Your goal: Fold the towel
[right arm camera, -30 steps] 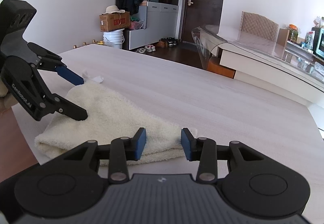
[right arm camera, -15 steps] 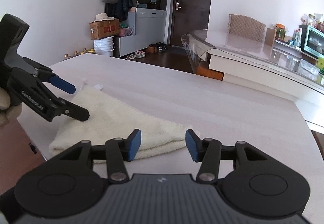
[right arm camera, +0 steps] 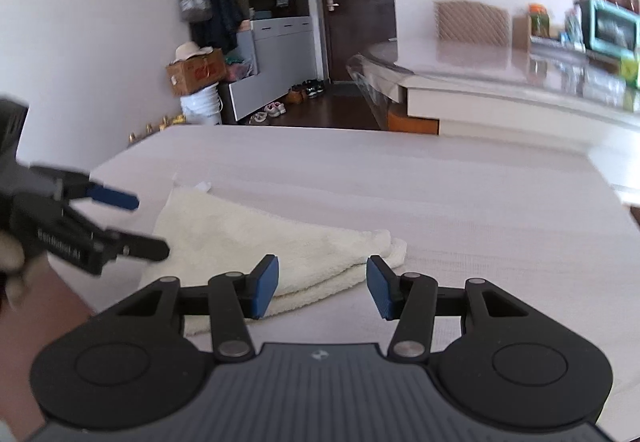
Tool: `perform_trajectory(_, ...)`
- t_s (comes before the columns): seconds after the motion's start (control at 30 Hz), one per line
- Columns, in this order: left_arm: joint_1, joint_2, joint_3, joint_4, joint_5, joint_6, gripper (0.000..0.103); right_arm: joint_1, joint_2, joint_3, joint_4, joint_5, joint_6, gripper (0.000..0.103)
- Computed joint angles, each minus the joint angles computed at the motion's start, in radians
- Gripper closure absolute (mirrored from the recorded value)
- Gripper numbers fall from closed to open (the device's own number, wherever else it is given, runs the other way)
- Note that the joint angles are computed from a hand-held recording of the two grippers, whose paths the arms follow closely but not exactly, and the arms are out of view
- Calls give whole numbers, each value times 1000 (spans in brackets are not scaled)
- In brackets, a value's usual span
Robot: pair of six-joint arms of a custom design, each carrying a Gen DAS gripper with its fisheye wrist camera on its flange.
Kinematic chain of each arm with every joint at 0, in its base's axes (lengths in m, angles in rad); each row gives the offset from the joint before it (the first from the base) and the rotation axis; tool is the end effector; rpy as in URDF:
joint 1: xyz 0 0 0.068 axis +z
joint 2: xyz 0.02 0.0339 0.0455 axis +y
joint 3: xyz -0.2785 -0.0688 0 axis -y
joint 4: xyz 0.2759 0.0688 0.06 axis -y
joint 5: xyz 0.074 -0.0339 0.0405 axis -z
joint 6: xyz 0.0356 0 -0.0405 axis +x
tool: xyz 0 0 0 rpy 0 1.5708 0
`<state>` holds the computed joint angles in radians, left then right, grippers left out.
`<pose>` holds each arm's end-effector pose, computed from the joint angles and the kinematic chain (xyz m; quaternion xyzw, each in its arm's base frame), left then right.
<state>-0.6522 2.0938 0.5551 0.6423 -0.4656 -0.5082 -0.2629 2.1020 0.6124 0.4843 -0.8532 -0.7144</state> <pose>0.2434 -0.1657 -0.0017 -0.0101 0.9213 0.0056 0.3886 0.2923 -0.0509 0.0013 -0.3082 0.8262 0.2316 0.4108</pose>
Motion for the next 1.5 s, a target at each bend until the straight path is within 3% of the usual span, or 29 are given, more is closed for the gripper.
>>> perform_trajectory(0.13,14,22,33,-9,-4,36,0,47,30,2,97,46,54,51)
perform_trajectory(0.33,47,50,83,-16,14,87,0,140,89,-13,266,177,-2,51)
perform_trajectory(0.87,171,154,302,-84,93,213,0,198,157,273,38,258,1,44)
perform_trajectory(1.1,138,79,212,-73,80,158,0,165,141,332,-72,215,99,43)
perform_trajectory(1.37,95,-3,100,-79,70,69,0,175,140,326,-44,243,157,43)
perform_trajectory(1.5,76,-16,85,-110,65,42,0,138,88,258,-70,221,159,40)
